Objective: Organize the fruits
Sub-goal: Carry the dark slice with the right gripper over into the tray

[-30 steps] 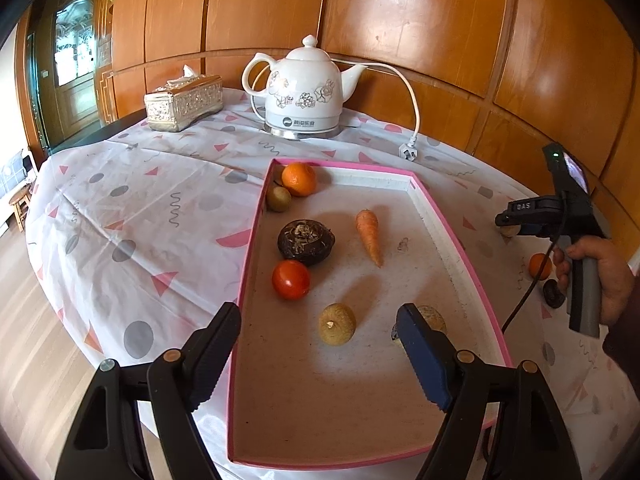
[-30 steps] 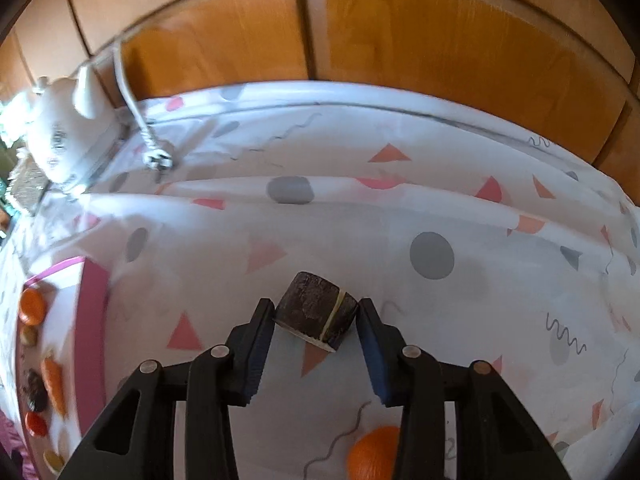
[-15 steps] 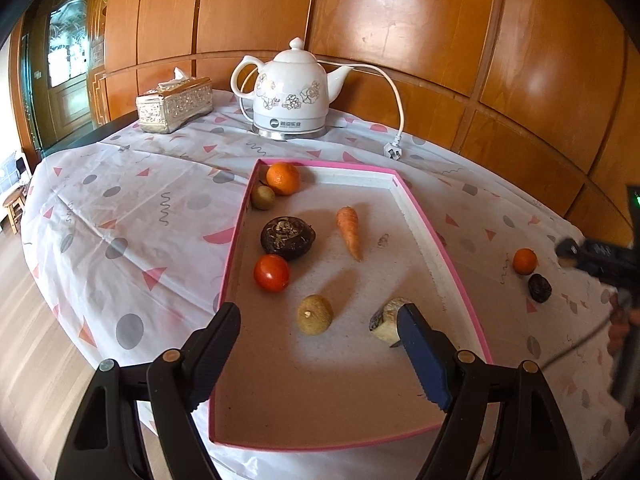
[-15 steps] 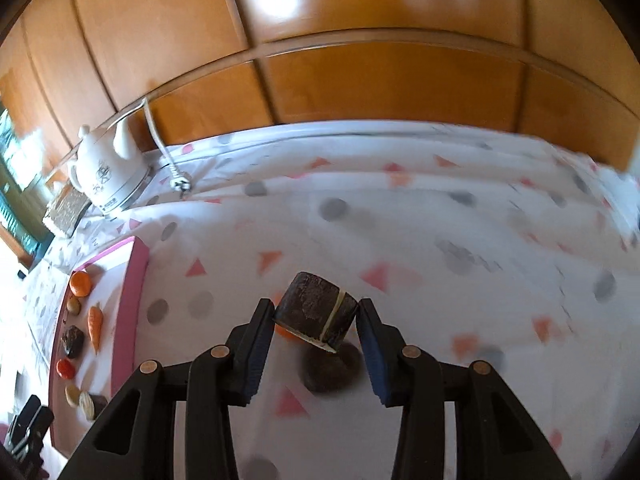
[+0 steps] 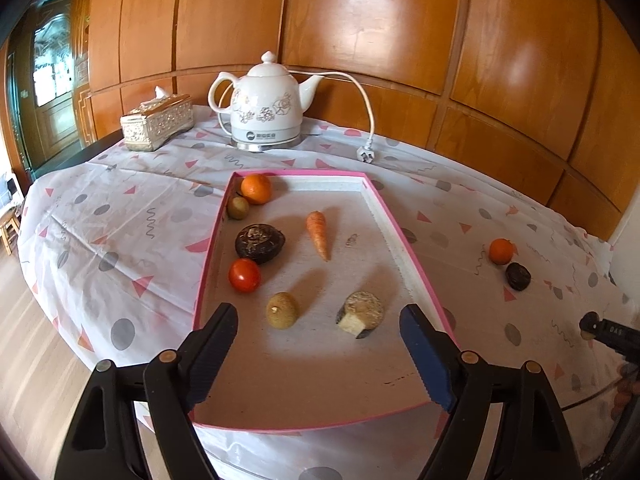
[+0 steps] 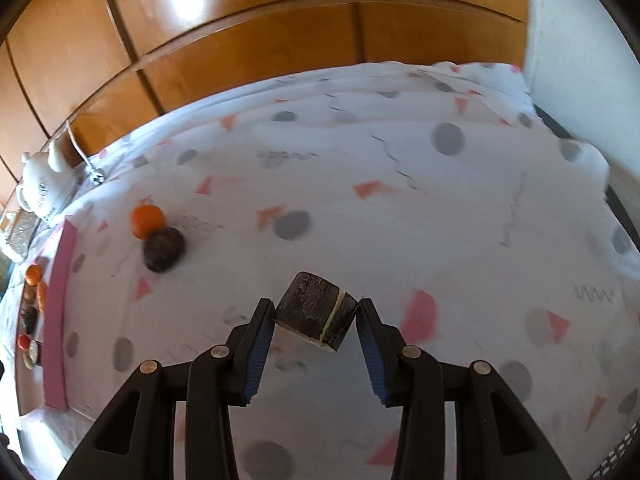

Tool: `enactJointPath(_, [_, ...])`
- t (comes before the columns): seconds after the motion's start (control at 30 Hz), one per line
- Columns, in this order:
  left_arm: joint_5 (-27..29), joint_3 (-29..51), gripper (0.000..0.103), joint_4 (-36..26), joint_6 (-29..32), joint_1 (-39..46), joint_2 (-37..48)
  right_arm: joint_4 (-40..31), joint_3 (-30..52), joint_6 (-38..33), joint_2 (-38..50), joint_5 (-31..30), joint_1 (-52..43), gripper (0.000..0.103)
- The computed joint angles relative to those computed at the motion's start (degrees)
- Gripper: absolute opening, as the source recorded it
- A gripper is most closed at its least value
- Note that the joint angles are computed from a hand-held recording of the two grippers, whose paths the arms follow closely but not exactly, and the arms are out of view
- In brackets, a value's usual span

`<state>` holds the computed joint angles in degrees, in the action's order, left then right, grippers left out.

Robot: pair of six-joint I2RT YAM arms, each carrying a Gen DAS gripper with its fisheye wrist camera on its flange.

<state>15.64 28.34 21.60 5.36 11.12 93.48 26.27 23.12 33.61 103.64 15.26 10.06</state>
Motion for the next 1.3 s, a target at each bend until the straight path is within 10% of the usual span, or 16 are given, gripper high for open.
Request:
enactJointPath(0.67, [-0.2, -2.3, 0.084, -0.5, 1.5, 0.1, -2.4, 3.8, -3.4, 0.7, 2.3, 4.8, 5.0, 0.043])
enactJointPath(1.3, [3.5, 1.2, 0.086, -2.9, -1.9, 7.5, -0.1, -6.8, 6.2, -1.2, 2.7, 4.3, 17.3, 0.043])
